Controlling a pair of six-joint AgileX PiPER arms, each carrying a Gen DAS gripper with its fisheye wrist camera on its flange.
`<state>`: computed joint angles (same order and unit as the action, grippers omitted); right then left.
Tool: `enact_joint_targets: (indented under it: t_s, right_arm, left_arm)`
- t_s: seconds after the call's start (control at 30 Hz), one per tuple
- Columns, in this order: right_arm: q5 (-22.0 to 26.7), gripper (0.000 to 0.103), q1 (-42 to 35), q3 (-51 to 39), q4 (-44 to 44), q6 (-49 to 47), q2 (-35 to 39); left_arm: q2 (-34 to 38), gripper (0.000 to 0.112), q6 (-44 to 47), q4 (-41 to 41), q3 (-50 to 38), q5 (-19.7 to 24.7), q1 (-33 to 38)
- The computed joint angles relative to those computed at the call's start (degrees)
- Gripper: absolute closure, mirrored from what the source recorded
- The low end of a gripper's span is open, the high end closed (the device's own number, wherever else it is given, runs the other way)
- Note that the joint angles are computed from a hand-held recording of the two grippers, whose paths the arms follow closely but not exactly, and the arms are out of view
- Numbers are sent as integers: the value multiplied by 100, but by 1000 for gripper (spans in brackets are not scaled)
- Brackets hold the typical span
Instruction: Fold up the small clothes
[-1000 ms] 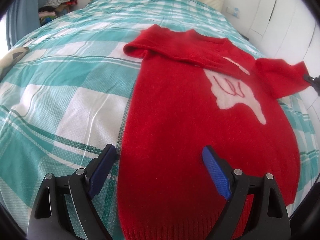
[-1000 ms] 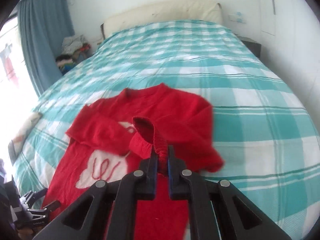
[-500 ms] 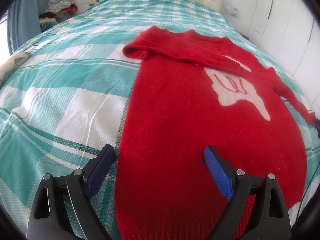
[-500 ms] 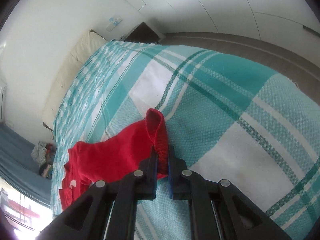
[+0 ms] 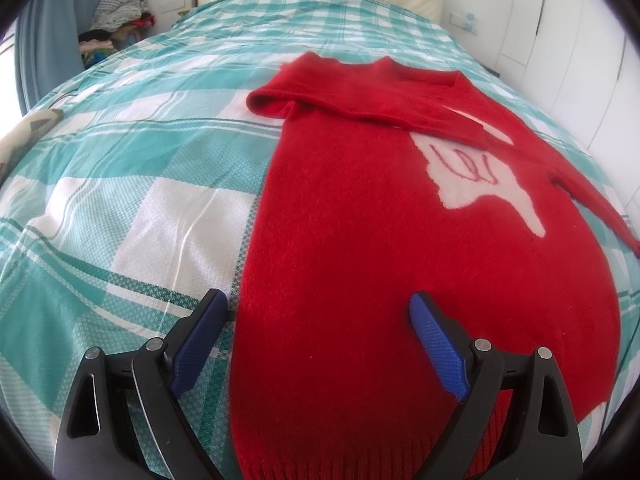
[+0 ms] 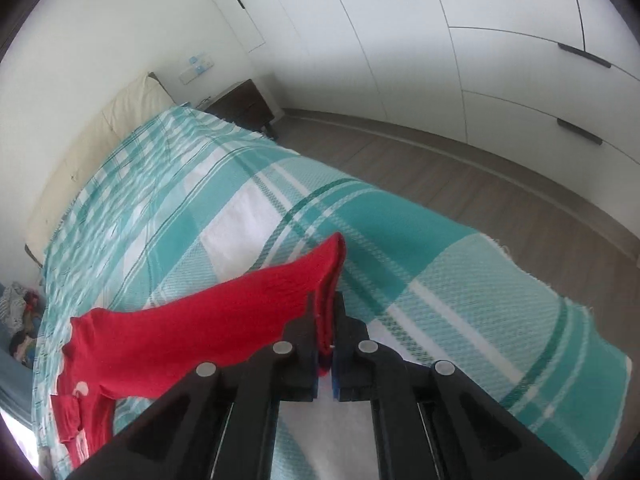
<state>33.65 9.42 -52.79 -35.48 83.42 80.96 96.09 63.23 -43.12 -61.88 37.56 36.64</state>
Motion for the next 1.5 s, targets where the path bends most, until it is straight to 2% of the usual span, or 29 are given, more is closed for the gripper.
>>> enact_joint_targets:
  t_s: [0.07,0.1,0.2,0.4,0.53,0.63,0.7,0.77,0.8,0.83,0.9,0.97,1.03,1.13,1.2,1.3,1.33,1.37,1.4,1.43,1.5]
  right_arm:
    - [-11,100,-203,40,631,-573,87]
    - [69,100,-202,7,681,-667,133]
    - [453,100,-48,-230,510,-727,324]
    - [268,100,-116,-49,585,-720,127]
    - [430,95,-14,8,472,-559,-32]
    - [1120,86,310,-121,-69,67,-49]
    - [1671,67,592,-185,-453,529,-95]
    - [2390,56,954,-302,-886,1001,-95]
    - [2746,55,1149,-381,-1116,1168,-92]
    - [3002,55,1339,-425,-1364,1302,-119]
    - [3324,53,1749,-429,-1856,1598,-220]
    - [3546,43,2122,-476,-2218,1827,-230]
    - [3608,41,2386,-561,-2428,1875,-167]
    - [3439,40,2554,-737,-2633,1711,-18]
    - [3303,40,2601,-839,-2735,1602,88]
    - [3069,40,2600,-929,-2724,1385,217]
    - [3004,40,2582,-941,-2698,1324,231]
    - [2941,40,2577,-918,-2694,1335,247]
    - [2903,41,2582,-906,-2679,1337,243]
    - [2846,40,2565,-879,-2666,1346,235]
    - [2744,40,2513,-871,-2620,1316,238]
  left_arm:
    - [-4,19,-28,42,11,-45,-27]
    - [-9,19,-22,43,22,-59,-29]
    - [8,18,-36,59,3,-43,-26]
    - [17,17,-67,99,-5,-65,-35]
    - [28,16,-161,180,-28,-78,-61]
    - [32,15,-203,227,-39,-79,-77]
    - [27,15,-222,253,-36,-90,-89]
    - [17,15,-254,276,-40,-76,-89]
    - [-6,15,-330,350,-61,-31,-82]
    - [-56,15,-445,455,-114,89,-54]
    - [-209,15,-279,308,-302,610,208]
    - [-378,15,-51,1,-625,973,444]
    - [-375,15,-162,-70,-1231,1214,447]
    - [63,14,-670,176,-2493,1639,91]
    - [445,14,-1063,634,-3153,1623,-398]
    - [1000,15,-1323,1477,-3693,1536,-1299]
    - [1104,17,-1229,1762,-3677,1414,-1608]
    - [1170,26,-1137,2079,-3535,1074,-1930]
    - [1200,29,-1080,2439,-3366,723,-2239]
    - [1269,31,-1024,2734,-3242,446,-2485]
    - [1436,31,-913,3035,-3167,182,-2798]
